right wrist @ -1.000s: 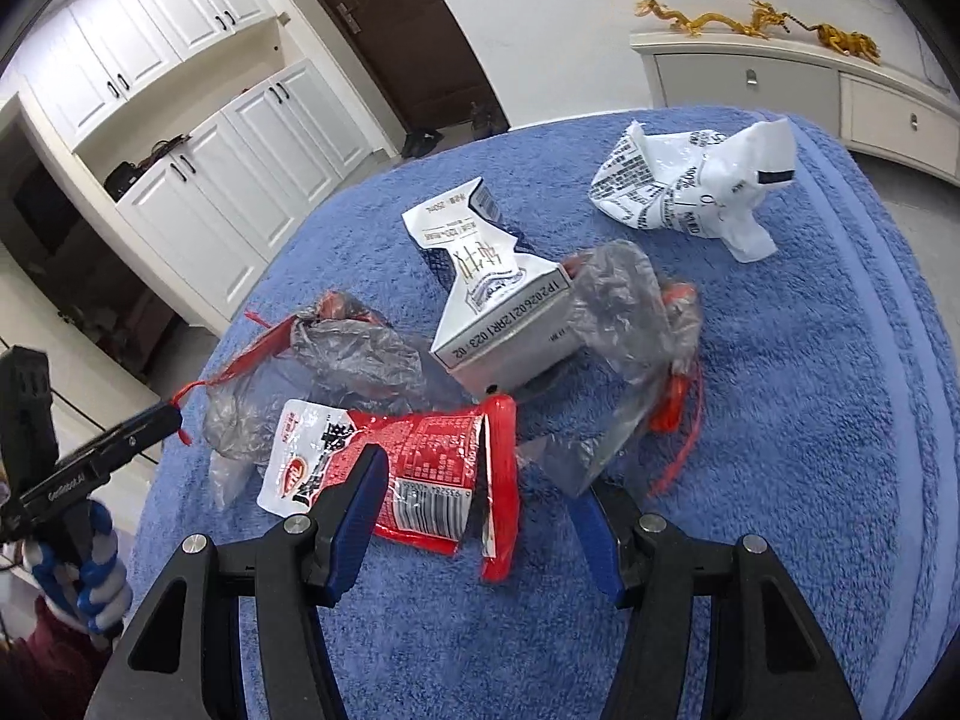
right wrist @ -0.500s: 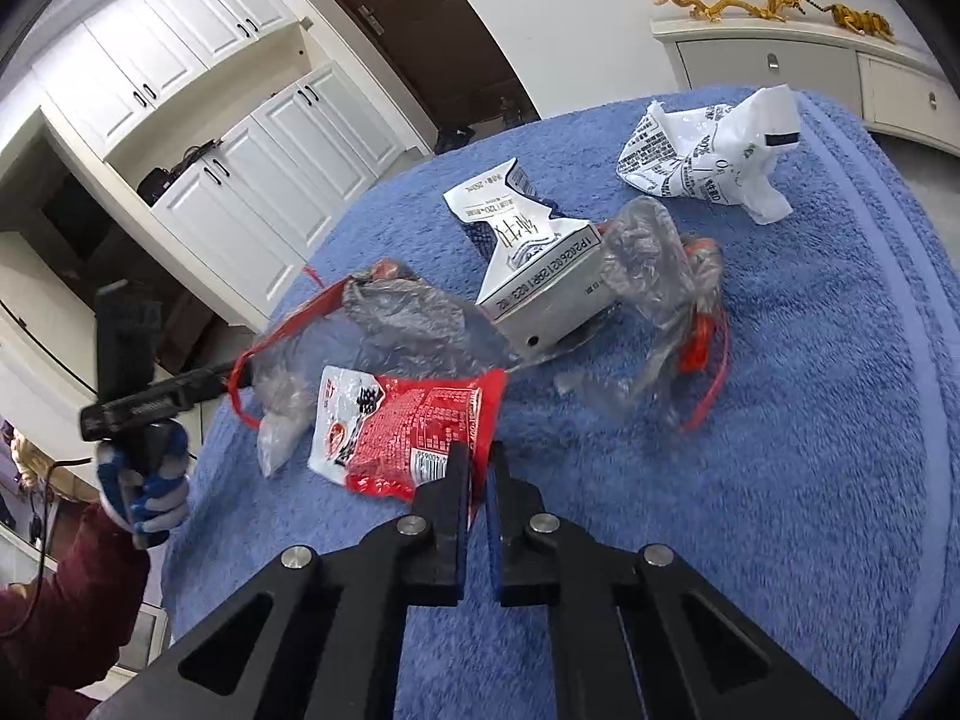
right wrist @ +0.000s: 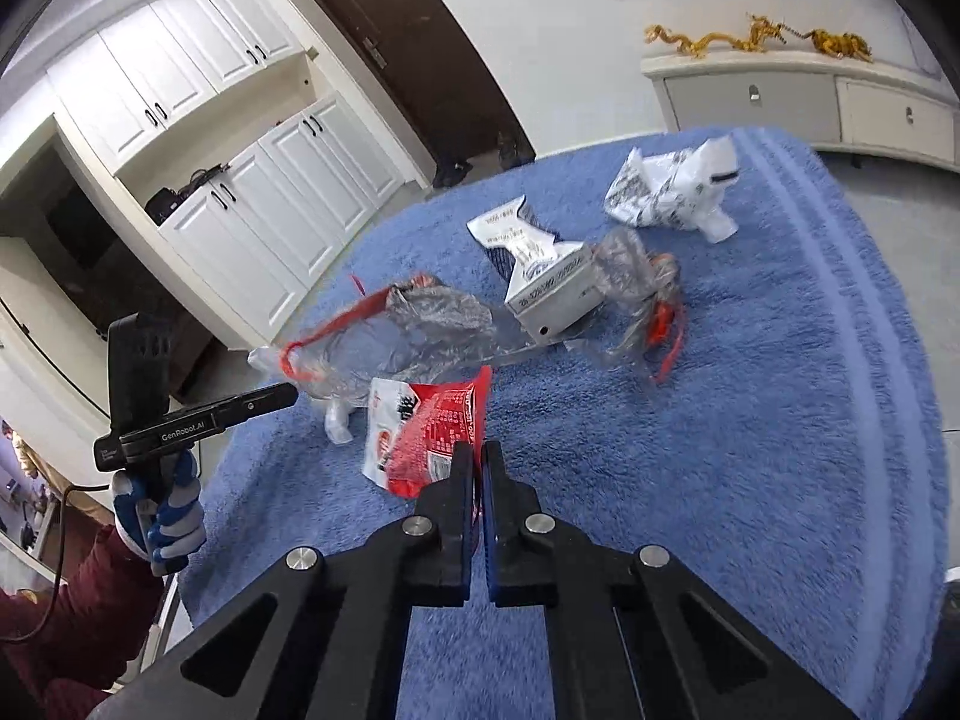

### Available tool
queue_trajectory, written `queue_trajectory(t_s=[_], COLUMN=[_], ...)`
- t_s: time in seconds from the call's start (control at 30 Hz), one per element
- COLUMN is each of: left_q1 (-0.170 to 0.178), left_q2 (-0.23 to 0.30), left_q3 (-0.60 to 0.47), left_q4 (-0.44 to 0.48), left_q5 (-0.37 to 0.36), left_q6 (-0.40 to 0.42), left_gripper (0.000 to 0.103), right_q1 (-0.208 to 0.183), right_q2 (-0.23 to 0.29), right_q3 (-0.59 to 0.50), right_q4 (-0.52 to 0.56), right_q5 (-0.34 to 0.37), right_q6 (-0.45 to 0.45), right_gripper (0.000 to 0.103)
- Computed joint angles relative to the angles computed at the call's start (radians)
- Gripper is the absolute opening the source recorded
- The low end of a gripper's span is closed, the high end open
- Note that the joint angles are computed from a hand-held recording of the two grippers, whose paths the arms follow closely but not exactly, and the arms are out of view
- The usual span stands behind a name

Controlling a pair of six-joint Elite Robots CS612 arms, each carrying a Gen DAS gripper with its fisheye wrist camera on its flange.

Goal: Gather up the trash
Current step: 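Grasp the clear plastic bag with the left tool while the right tool grasps the red snack bag, then carry both items over the bin and open both tools to drop them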

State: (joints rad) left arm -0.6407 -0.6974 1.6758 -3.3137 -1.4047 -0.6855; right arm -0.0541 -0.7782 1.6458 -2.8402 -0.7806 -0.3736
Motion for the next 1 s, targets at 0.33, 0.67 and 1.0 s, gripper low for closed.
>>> queue_trajectory(t_s=[0.33, 0.67, 1.0], left_q1=[-0.044, -0.083, -0.140], left_q2=[-0.079, -0.087, 0.080], left_q3=[0.088, 0.004, -0.376], left_q4=[-0.069, -0.044, 0.166], left_q5=[0.130, 0.081, -0.139], left_q6=[-0.016, 0.100, 0.276], left_gripper=[0.000, 0.000, 0.000], right_q1=[-0.048, -0.148, -0.277], right_q2=[-0.055, -0.077, -0.096], right_q3=[0.092, 0.168, 0.263], right_q4=[-0.196, -0.422, -0.573], right_q5=[0.019, 0.013, -0.144], right_q6=[0.096, 0.260, 0.380], right_gripper=[0.003, 0.003, 0.003])
